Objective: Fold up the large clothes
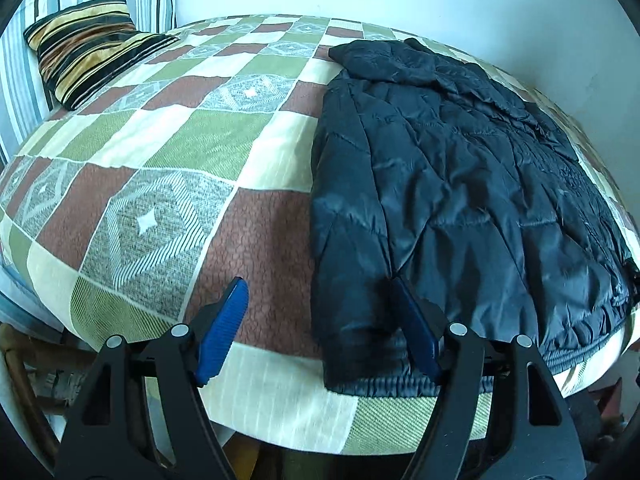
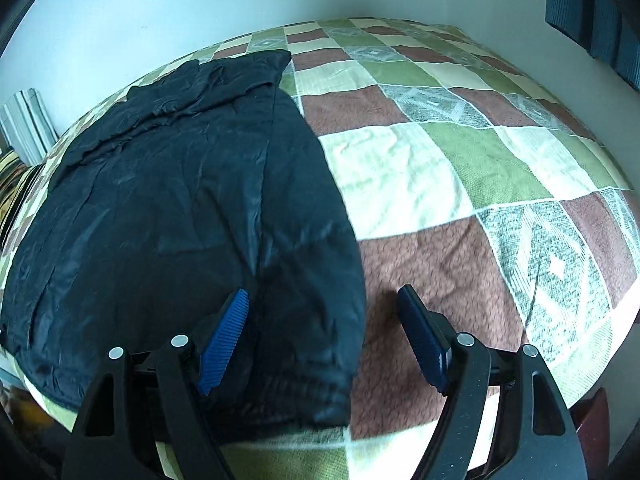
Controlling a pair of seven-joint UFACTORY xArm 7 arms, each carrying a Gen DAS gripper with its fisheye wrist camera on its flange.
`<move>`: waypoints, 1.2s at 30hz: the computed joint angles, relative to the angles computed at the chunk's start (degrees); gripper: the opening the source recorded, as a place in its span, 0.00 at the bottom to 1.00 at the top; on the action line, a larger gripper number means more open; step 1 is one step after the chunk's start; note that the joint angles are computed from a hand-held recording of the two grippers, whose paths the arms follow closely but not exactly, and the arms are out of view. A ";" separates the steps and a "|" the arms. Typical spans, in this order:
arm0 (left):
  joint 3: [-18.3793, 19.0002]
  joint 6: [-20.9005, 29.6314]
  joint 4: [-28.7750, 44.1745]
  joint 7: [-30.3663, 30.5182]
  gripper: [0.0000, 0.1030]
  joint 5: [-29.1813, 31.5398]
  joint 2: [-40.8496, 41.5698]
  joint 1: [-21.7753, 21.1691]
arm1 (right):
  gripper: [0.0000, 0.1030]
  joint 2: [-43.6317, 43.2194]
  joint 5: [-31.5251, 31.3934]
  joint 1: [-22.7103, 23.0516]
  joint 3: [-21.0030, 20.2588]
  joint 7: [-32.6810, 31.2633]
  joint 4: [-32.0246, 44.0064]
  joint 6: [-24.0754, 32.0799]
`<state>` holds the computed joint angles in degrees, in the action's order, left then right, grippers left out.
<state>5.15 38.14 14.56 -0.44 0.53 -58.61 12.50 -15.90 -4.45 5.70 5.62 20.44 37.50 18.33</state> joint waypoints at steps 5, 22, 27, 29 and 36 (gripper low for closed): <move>0.51 1.20 -0.73 0.07 0.76 -0.34 -1.84 0.22 | 0.73 -3.07 1.80 1.77 -0.22 -1.49 -3.09 -0.58; 5.46 6.27 -0.73 4.48 0.32 -8.18 -4.20 -3.21 | 0.26 -7.78 7.87 6.01 -1.34 -4.41 -7.21 -2.13; 3.01 6.38 -1.43 5.40 0.18 -7.54 -6.43 -3.60 | 0.14 -9.20 6.67 5.08 0.10 -3.43 -8.03 -2.95; 2.79 6.26 -1.60 4.86 0.14 -7.67 -7.20 -3.50 | 0.13 -9.56 6.90 5.27 -0.17 -3.44 -8.37 -3.33; 4.21 6.10 -1.15 3.38 0.09 -8.94 -11.25 -2.68 | 0.10 -13.54 7.46 5.64 -0.31 -2.47 -9.98 -5.10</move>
